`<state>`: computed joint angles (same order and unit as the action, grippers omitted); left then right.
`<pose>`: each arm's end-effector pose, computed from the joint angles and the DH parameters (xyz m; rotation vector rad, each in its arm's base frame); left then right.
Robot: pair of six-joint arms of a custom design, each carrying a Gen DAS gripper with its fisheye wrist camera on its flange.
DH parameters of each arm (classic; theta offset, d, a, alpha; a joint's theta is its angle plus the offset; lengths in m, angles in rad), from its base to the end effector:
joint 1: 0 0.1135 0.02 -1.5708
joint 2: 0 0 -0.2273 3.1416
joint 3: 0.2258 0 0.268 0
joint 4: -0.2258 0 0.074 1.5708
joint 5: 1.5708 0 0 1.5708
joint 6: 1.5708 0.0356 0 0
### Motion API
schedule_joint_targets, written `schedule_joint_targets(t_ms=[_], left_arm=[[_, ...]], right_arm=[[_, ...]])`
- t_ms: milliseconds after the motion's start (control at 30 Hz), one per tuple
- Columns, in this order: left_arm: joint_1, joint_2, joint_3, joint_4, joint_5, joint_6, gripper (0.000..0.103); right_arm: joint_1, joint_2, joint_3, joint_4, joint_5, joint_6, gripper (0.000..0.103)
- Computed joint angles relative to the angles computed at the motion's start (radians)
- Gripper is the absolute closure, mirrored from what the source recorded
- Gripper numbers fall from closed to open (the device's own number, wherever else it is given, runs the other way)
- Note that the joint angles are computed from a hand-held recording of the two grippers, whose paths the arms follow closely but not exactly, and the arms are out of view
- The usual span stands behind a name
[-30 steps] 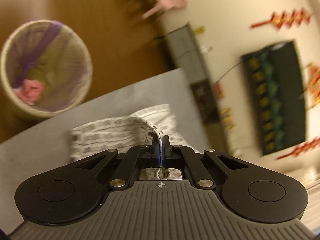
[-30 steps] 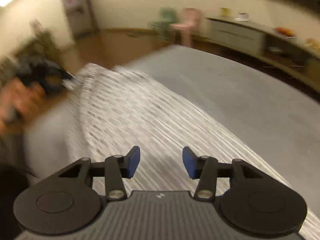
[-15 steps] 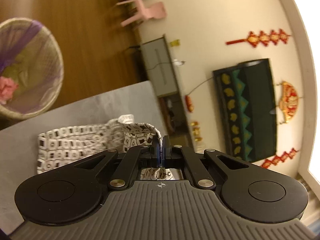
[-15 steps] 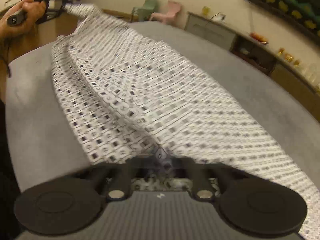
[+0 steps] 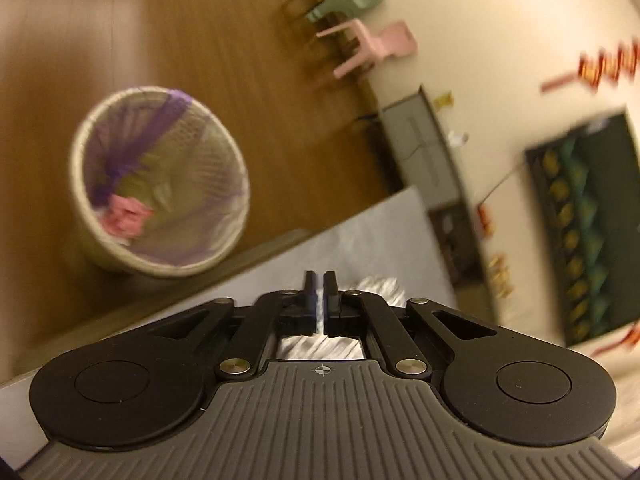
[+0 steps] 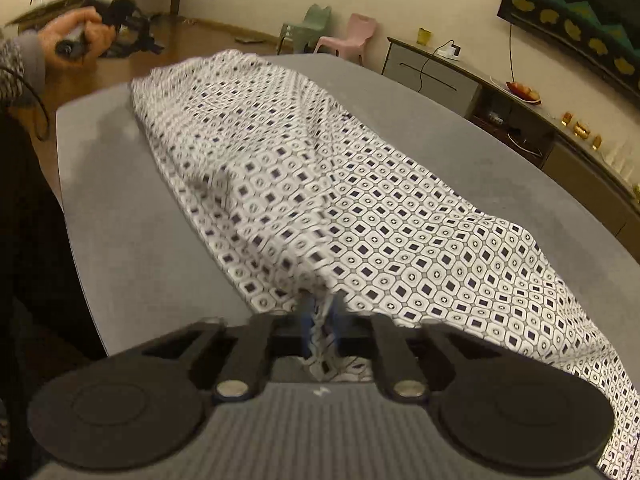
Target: Fold clothes
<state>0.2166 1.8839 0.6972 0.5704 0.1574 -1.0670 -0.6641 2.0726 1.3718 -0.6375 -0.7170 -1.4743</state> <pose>0.3260 0.0660 0.0470 -1.2748 1.8592 -0.6423 0.3222 -0.2225 0.0921 -1.0425 2.1646 0.1867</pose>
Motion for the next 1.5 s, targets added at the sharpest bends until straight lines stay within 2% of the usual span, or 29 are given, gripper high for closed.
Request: schedule_joint_targets(t_ms=[33, 67, 100, 133, 200, 267, 433, 467, 500, 533, 567, 633, 700, 733, 867, 900, 933, 967, 1000, 1033, 1067, 1133, 1233, 1300, 1367, 1500], left_arm=[[-0.017, -0.025, -0.013, -0.029, 0.001, 0.031, 0.101], [-0.041, -0.051, -0.026, -0.063, -0.015, 0.061, 0.092], [-0.066, -0.075, -0.036, -0.097, -0.035, 0.087, 0.072], [-0.092, -0.093, -0.043, -0.129, -0.07, 0.101, 0.061], [-0.142, -0.121, -0.052, -0.196, -0.136, 0.125, 0.058], [-0.172, -0.107, -0.03, -0.256, -0.159, 0.142, 0.056], [-0.221, -0.06, 0.028, -0.295, -0.19, 0.177, 0.047], [-0.231, -0.059, 0.035, -0.308, -0.21, 0.166, 0.048], [-0.241, -0.058, 0.042, -0.322, -0.229, 0.155, 0.053], [-0.249, -0.06, 0.045, -0.334, -0.25, 0.138, 0.06], [-0.254, -0.082, 0.025, -0.332, -0.274, 0.096, 0.061], [-0.262, -0.132, -0.041, -0.298, -0.294, 0.003, 0.05], [-0.271, -0.181, -0.102, -0.269, -0.31, -0.089, 0.047], [-0.277, -0.189, -0.124, -0.254, -0.289, -0.129, 0.046], [-0.332, -0.158, -0.103, -0.238, -0.272, -0.165, 0.043], [-0.343, -0.137, -0.066, -0.264, -0.286, -0.147, 0.043], [-0.354, -0.115, -0.028, -0.293, -0.303, -0.13, 0.048], [-0.366, -0.09, 0.017, -0.333, -0.332, -0.115, 0.06], [-0.375, -0.06, 0.067, -0.383, -0.359, -0.097, 0.103], [-0.383, -0.037, 0.115, -0.425, -0.38, -0.067, 0.103], [-0.4, -0.04, 0.124, -0.4, -0.413, -0.023, 0.103], [-0.44, -0.126, 0.081, -0.276, -0.481, 0.091, 0.103], [-0.447, -0.269, -0.062, 0.007, -0.545, 0.233, 0.103], [-0.328, -0.202, -0.02, -0.07, -0.44, 0.158, 0.103], [-0.224, -0.061, 0.035, -0.104, -0.304, 0.082, 0.103], [-0.214, -0.023, 0.045, -0.125, -0.307, 0.069, 0.103]], right_arm=[[-0.001, -0.004, -0.01, 0.022, -0.003, 0.011, 0.074], [-0.001, -0.001, -0.01, 0.042, -0.007, 0.028, 0.069], [-0.005, 0.002, -0.007, 0.053, -0.014, 0.043, 0.068], [-0.009, 0.006, -0.002, 0.062, -0.022, 0.06, 0.067], [-0.013, 0.018, 0.014, 0.078, -0.04, 0.103, 0.062], [-0.028, 0.039, 0.05, 0.082, -0.07, 0.147, 0.051], [-0.067, 0.134, 0.191, 0.069, -0.095, 0.271, 0.046], [-0.073, 0.155, 0.219, 0.07, -0.092, 0.301, 0.046], [-0.079, 0.177, 0.247, 0.068, -0.09, 0.328, 0.046], [-0.086, 0.198, 0.276, 0.062, -0.091, 0.352, 0.046], [-0.091, 0.219, 0.305, 0.051, -0.094, 0.371, 0.046], [-0.101, 0.262, 0.366, 0.019, -0.102, 0.388, 0.045], [-0.102, 0.294, 0.405, 0.019, -0.1, 0.407, 0.044], [-0.099, 0.312, 0.423, 0.023, -0.096, 0.418, 0.044], [-0.094, 0.371, 0.487, 0.021, -0.083, 0.466, 0.044], [-0.095, 0.382, 0.501, 0.016, -0.082, 0.473, 0.044], [-0.097, 0.395, 0.519, 0.008, -0.079, 0.476, 0.044], [-0.098, 0.408, 0.536, 0.001, -0.076, 0.479, 0.044], [-0.1, 0.421, 0.554, -0.006, -0.073, 0.482, 0.043], [-0.1, 0.435, 0.572, -0.01, -0.064, 0.49, 0.041], [-0.099, 0.451, 0.593, -0.007, -0.043, 0.505, 0.041], [-0.098, 0.484, 0.637, -0.004, -0.002, 0.534, 0.041], [-0.096, 0.521, 0.695, -0.009, 0.05, 0.564, 0.039], [-0.096, 0.548, 0.752, -0.057, 0.059, 0.553, 0.037], [-0.096, 0.57, 0.798, -0.102, 0.072, 0.506, 0.031], [-0.11, 0.629, 0.921, -0.2, 0.096, 0.465, 0.028]])
